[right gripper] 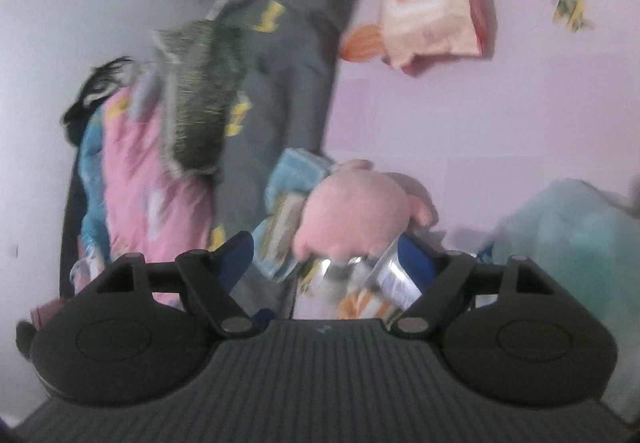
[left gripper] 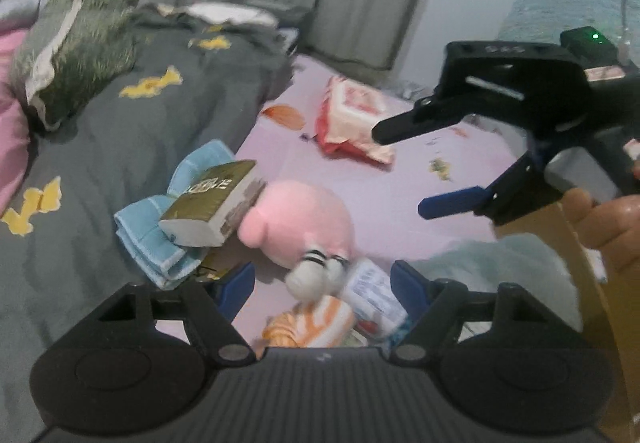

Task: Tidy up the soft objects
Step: 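Grasp the pink plush toy with the right gripper and lift it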

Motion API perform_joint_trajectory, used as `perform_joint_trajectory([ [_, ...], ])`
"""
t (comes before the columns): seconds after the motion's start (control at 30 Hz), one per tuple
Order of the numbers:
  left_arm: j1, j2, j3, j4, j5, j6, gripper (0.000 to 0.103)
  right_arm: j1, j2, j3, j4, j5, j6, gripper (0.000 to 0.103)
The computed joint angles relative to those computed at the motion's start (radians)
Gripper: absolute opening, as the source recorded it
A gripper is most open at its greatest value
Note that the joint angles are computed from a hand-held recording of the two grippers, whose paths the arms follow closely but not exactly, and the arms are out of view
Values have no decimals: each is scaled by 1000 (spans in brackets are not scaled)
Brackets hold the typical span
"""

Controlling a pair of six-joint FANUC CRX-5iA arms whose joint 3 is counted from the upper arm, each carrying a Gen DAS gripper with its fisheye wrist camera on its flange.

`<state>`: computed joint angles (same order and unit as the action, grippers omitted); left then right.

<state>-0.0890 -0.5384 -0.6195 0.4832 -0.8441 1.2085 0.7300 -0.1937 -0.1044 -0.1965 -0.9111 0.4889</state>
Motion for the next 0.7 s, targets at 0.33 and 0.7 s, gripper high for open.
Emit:
perform_joint_trajectory([
  [0.33, -35, 209, 97, -14, -36, 75, 74, -137, 212, 76, -193, -19, 48, 83],
  [0.7, -102, 255, 132, -47, -20, 152, 58, -168, 221, 62, -376, 61, 246, 80],
])
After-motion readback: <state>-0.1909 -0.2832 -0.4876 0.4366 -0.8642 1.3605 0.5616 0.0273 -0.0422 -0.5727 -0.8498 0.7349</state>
